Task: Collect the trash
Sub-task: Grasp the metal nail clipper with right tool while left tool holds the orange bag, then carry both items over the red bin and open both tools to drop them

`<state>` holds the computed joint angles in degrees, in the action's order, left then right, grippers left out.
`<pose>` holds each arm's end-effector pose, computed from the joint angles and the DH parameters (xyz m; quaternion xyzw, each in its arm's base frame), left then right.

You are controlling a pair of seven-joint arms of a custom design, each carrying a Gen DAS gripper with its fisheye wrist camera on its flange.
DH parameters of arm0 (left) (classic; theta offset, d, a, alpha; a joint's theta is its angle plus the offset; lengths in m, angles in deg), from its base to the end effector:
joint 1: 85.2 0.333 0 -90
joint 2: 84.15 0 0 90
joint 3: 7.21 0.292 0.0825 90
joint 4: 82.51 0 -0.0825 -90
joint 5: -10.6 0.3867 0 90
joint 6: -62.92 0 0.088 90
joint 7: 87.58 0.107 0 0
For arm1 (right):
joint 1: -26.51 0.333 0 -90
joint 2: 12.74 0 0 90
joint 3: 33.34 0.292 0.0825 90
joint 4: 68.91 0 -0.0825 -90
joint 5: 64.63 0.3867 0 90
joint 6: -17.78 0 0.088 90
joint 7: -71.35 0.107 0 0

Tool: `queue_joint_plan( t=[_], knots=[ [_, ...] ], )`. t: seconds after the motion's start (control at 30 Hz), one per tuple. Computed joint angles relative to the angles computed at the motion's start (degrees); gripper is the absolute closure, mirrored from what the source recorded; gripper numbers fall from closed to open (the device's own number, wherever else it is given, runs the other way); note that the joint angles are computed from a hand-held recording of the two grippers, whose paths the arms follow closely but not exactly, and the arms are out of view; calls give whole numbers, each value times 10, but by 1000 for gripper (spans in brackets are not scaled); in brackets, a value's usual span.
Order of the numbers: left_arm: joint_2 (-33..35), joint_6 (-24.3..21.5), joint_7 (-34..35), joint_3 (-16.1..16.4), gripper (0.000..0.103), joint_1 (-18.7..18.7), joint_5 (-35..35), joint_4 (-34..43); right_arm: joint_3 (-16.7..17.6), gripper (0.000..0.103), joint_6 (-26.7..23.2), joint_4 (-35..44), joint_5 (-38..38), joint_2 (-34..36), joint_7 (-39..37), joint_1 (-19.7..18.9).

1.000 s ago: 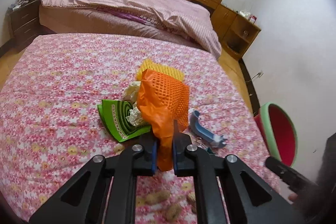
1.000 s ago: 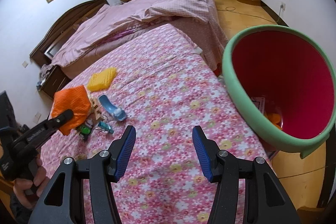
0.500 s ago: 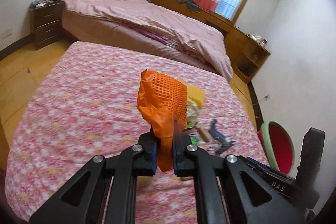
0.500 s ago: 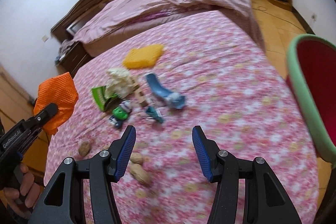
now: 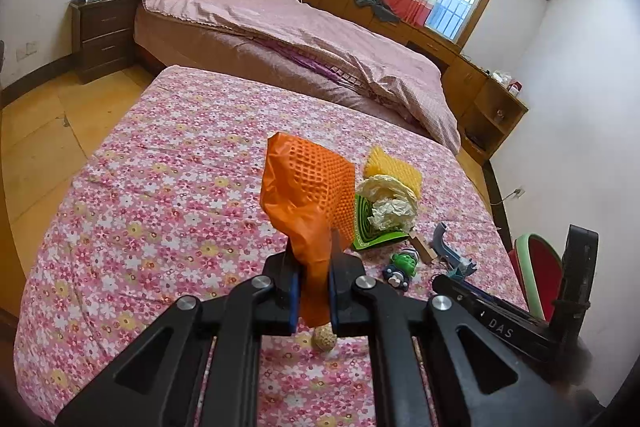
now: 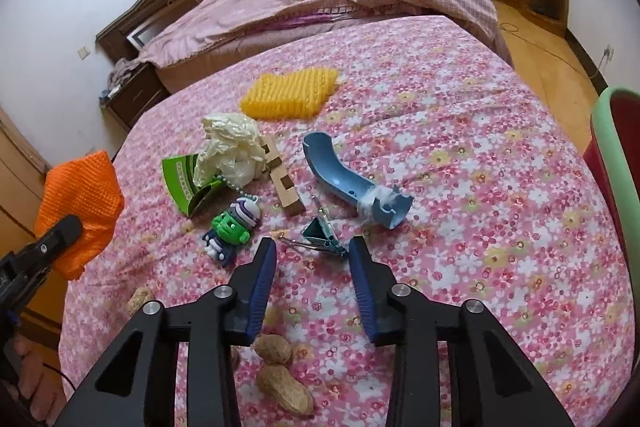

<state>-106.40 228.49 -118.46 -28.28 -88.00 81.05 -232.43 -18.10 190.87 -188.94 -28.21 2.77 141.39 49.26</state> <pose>0.3783 -0.2240 0.3839 -0.7876 0.4449 -0.3620 0.2254 0.5128 0.3368 0.3351 -0.7749 0.5304 -0.0416 0.3412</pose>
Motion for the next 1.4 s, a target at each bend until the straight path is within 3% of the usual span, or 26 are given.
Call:
queue_joint_plan(
  t=[0.13,0.23,0.4,0.47,0.53,0.6,0.73,0.9,0.93,0.97,1.07,1.2,1.27,1.4],
  knots=[
    [1,2,-1,0,94,-4,-4,3,-10,93,2,-3,-15,-1,19,4],
    [-5,1,-19,-7,94,0,10,5,22,96,4,-13,37,-10,-29,-27],
    [-18,-3,-22,-8,94,-10,4,-3,25,97,2,-27,82,-26,-72,-31],
    [-28,-8,-19,-9,94,-13,-4,-8,6,95,-3,-31,69,-31,-54,-15],
    [-36,-13,-11,-11,94,-16,-15,-13,-1,79,-4,-32,60,-31,-49,-7],
    [-44,-16,-5,-13,94,-18,-26,-19,0,74,1,-28,60,-28,-56,-3],
    [-51,-16,6,-18,94,-16,-45,-25,-43,74,21,-18,-35,-12,13,40],
    [-53,-12,17,-27,94,-10,-60,-27,-14,75,43,-7,-48,8,12,14],
    [-52,-11,19,-28,94,-9,-62,-26,-22,81,46,-10,-61,7,22,21],
    [-49,-10,21,-30,94,-7,-62,-24,-22,82,47,-13,-67,5,23,20],
    [-37,-9,26,-35,94,-5,-64,-14,49,82,44,-22,-5,-4,-36,-46],
    [-24,-7,28,-38,94,-7,-59,-3,148,82,24,-40,185,-38,-209,-137],
    [-14,-6,28,-41,94,-10,-55,8,163,82,11,-52,271,-65,-279,-154],
    [17,-6,26,-42,94,-20,-43,38,148,82,-16,-79,391,-122,-368,-156]
  ],
)
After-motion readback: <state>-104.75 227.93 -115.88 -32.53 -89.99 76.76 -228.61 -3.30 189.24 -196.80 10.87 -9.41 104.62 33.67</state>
